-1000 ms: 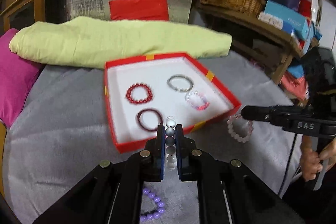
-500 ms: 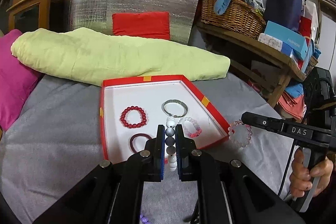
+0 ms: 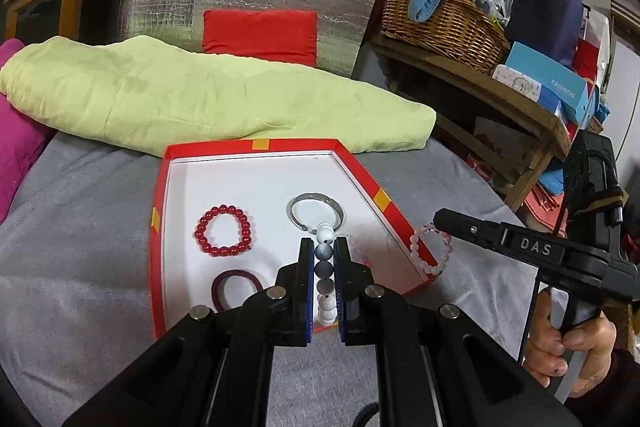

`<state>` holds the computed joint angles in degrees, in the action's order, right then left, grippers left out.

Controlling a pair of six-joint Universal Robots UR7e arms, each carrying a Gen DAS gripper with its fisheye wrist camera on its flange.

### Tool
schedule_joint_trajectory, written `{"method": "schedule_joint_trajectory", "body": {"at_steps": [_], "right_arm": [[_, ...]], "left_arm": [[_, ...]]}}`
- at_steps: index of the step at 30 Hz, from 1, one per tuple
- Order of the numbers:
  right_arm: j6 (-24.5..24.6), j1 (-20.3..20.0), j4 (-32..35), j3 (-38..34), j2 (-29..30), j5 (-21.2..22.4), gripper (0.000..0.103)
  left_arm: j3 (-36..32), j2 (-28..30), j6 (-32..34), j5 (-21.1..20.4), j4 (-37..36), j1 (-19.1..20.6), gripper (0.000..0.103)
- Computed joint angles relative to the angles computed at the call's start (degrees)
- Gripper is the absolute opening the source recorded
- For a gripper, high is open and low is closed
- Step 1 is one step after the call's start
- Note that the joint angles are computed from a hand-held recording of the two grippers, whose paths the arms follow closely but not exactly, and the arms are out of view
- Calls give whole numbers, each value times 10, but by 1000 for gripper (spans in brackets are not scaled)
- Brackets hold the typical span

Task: Organize jewelry
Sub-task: 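Carry white pearls over tray with left tool while right lowers pink bracelet inside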

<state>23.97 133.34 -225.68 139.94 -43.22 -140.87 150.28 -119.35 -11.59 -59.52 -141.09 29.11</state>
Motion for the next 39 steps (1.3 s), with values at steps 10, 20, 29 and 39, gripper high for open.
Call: {"method": "schedule_joint_trajectory", "body": {"at_steps": [10, 20, 29, 39], "right_arm": [[-28, -24, -14, -15, 11, 12, 8], [-18, -18, -9, -10, 9, 4, 8], [-13, -19, 0, -7, 6, 8, 8], [-9, -21, 7, -3, 2, 13, 8]], "left_arm": [[2, 58, -1, 16, -15, -1, 10], [6, 58, -25, 55, 30, -26, 10], [6, 63, -33, 68, 41, -28, 10], [3, 72, -32, 59, 37, -18, 10]]}}
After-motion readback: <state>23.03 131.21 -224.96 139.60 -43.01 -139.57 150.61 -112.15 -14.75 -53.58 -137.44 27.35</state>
